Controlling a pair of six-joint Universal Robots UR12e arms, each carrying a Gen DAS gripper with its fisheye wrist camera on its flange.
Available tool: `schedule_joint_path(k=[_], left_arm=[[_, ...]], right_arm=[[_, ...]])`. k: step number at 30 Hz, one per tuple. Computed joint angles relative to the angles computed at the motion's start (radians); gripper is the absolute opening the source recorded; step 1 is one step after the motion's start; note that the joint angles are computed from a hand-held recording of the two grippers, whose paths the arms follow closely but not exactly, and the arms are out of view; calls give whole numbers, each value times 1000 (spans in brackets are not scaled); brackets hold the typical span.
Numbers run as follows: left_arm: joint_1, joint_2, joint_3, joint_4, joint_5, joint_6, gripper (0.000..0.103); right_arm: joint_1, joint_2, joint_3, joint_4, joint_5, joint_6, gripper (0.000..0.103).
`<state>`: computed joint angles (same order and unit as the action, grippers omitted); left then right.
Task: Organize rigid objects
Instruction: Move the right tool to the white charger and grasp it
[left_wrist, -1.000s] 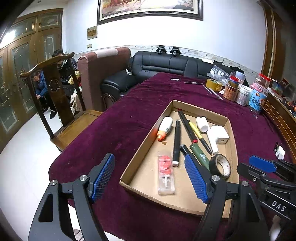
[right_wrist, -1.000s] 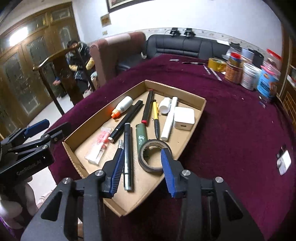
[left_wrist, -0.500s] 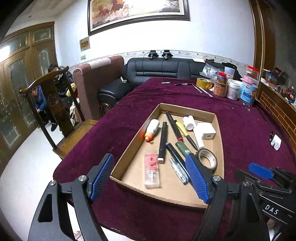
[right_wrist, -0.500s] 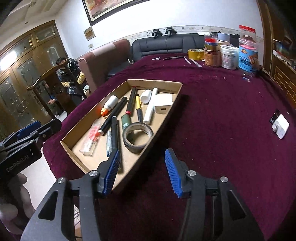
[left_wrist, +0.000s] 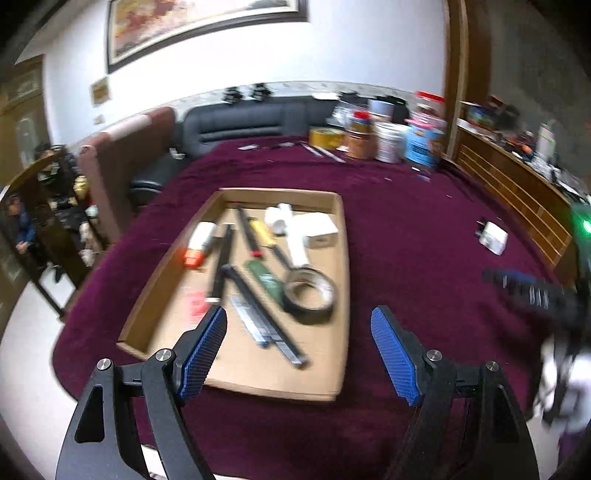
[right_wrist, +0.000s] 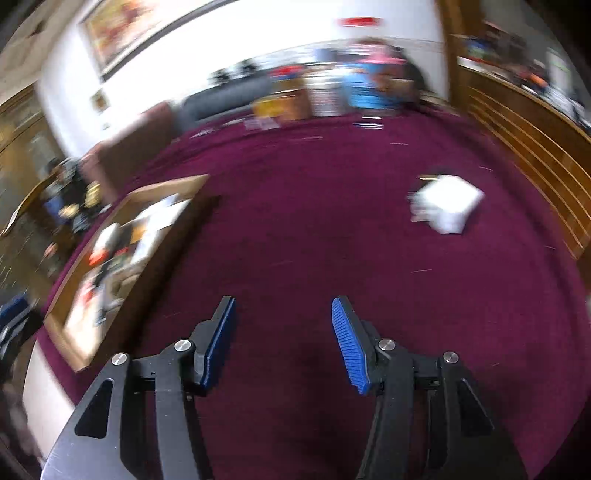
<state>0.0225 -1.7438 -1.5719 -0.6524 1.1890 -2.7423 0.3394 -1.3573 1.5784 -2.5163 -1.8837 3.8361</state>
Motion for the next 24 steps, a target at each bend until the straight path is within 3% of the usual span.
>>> schedule_joint_path(k=[4,7,11,15,19,20,22,24], left_arm=[[-13,1,3,-31,-25,31,76],[-20,-1,11,-57,-31,43,76],[-27,-4,18,-63,-16,48,76],[-30,-8,28,-87,-10,41,76],[-30,-7,30,-95,2,45,76],[-30,-7,29,-90,6,44,76],[-30,-10,33,-91,11,37,76],[-30,-16,40,-107,7,28,76]], right_arm=[[-80,-54,43,52,-50,118,52],[-150,-73,59,58,-18,207,52],[-202,-55,33,63,31,242,52],[-234,12,-67,147,67,148,52],[-258,94,-199,382,154,61,51],[-247,111,-231,436,130,33,34],[-219,141,-290,524,76,-21,23],[-219,139,-288,504,143,-34,17]])
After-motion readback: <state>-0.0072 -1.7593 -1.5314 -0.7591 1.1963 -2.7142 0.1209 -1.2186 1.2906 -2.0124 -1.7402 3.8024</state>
